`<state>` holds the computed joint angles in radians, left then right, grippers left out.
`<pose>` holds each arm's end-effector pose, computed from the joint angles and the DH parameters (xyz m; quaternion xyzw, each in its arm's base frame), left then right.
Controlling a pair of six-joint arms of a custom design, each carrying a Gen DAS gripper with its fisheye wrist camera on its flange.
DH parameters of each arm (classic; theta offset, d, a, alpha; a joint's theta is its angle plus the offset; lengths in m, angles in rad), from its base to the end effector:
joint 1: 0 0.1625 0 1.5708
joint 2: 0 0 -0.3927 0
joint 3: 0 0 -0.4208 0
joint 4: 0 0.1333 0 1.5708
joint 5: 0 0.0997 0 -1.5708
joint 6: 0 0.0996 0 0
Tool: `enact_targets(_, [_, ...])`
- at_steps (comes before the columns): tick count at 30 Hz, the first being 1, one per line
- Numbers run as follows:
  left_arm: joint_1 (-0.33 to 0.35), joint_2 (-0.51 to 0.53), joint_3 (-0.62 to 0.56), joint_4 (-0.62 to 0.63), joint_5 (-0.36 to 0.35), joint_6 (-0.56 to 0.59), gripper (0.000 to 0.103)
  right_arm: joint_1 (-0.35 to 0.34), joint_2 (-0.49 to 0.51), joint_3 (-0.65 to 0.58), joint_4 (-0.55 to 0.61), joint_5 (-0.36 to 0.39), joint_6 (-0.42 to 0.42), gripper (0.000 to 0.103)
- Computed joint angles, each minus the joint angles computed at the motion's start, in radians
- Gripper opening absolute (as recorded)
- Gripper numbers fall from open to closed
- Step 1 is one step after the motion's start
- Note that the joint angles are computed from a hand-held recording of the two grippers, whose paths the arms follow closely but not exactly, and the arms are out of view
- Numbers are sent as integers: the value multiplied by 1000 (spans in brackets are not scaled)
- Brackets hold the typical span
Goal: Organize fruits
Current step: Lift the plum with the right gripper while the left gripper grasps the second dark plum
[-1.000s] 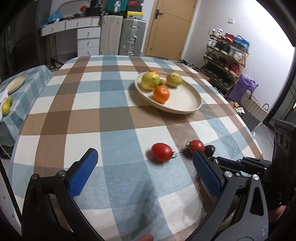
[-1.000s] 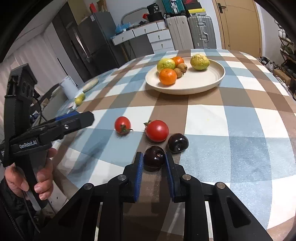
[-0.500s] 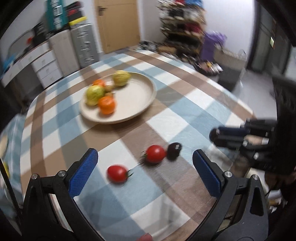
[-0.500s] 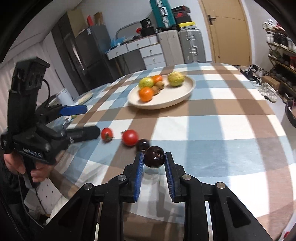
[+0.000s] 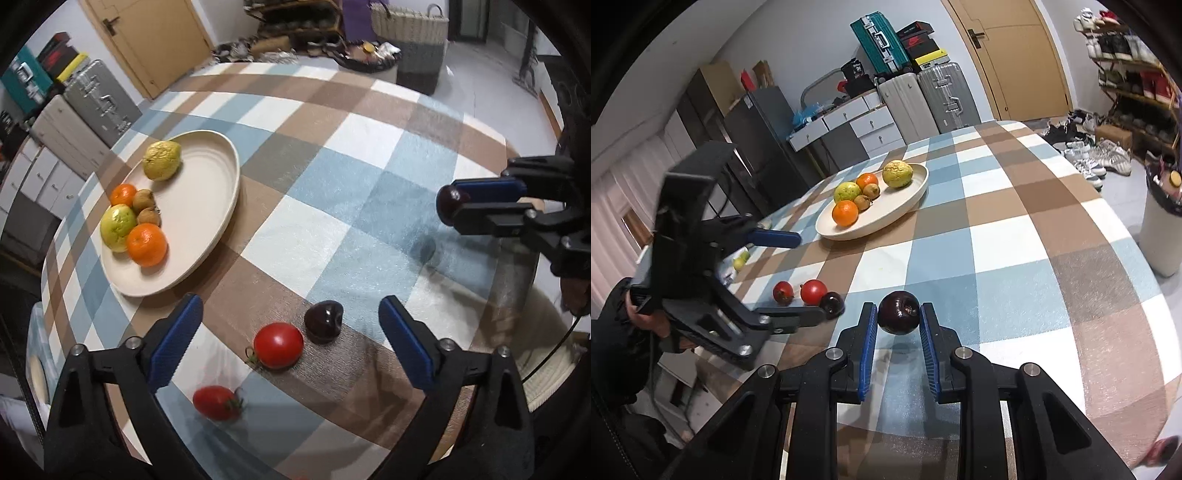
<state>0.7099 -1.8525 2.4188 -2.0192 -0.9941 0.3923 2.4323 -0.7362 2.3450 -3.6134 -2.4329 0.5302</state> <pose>-0.1319 -0.3607 0.2193 0.5748 0.7654 -0.0110 0.2892 0.3356 -0.2120 -0.0112 0.0576 -0.8899 0.4116 0.1878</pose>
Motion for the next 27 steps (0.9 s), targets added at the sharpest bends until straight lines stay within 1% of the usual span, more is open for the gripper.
enact_targets(2, [4, 26, -13, 12, -5, 31, 94, -2, 1, 7, -19, 5, -4, 24])
enact_targets(5, [12, 67, -37, 55, -16, 52, 77, -9, 4, 17, -52, 12, -11, 24])
enact_targets(7, [20, 89, -50, 88, -20, 55, 74, -10, 7, 23, -73, 15, -15, 24])
enact_targets(9, [28, 101, -56, 102, -24, 50, 60, -11, 9, 27, -84, 19, -16, 24])
enact_targets(12, [54, 118, -78, 131, -59, 39, 52, -15, 13, 31, -104, 25, -19, 24])
enact_targets(13, [56, 121, -82, 135, -62, 38, 52, -15, 13, 32, -102, 22, -16, 24])
enact_targets(16, [61, 124, -91, 135, -72, 35, 39, -17, 13, 33, -99, 18, -17, 24])
enact_targets(18, [69, 133, -102, 141, -92, 29, 29, -16, 14, 32, -99, 19, -16, 24])
enact_targets(21, [85, 149, -123, 165, -113, 10, 22, -16, 14, 31, -97, 19, -14, 24])
enact_targets(22, [89, 152, -129, 173, -122, 2, 21, -14, 15, 31, -95, 19, -15, 24])
enact_targets(25, [89, 145, -127, 169, -108, -13, 21, -12, 13, 29, -85, 14, -12, 24])
enact_targets(27, [100, 146, -134, 165, -120, -16, 21, -13, 13, 28, -83, 15, -11, 24])
